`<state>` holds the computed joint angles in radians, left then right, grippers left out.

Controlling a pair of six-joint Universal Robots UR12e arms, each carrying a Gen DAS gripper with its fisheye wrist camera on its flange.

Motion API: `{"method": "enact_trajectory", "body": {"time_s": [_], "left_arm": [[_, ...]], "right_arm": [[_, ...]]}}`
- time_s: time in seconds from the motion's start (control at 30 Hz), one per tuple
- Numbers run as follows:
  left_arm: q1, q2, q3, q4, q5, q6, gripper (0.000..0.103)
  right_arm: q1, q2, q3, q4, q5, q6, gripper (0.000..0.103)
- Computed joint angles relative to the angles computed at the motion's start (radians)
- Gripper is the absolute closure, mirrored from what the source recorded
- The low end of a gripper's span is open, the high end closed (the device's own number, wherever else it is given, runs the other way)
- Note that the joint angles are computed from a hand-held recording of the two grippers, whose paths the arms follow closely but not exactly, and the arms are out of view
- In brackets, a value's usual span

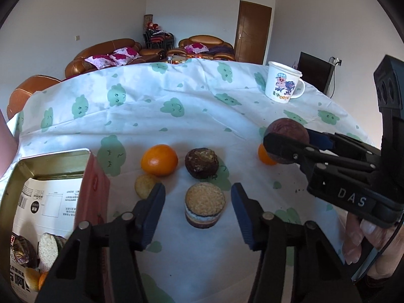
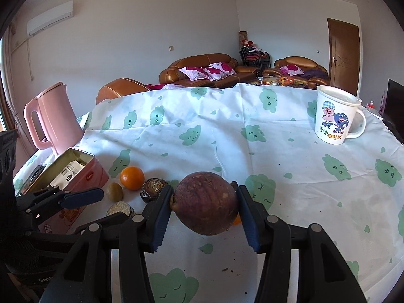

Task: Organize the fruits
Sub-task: 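Grasp the purple round fruit with the right tool while the left tool grasps a white-topped cake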

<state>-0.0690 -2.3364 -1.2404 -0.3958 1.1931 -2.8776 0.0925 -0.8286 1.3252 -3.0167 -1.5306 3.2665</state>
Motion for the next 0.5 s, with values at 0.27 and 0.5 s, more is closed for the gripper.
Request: {"method": "enact_trajectory", "body": {"time_s": [0.27, 0.5], "left_arm": [[-0.015, -0.016, 0.046, -0.121, 0.026, 0.049, 0.067], [-0.003, -0.005, 0.011, -0.029, -0.007, 0.008, 0.067]], "right_arm": [[0.004, 0.003, -0.009, 0.025, -0.01, -0.025, 0.05], [0.002, 0.005, -0.003, -0.007, 0.007, -0.025, 0.05]]}}
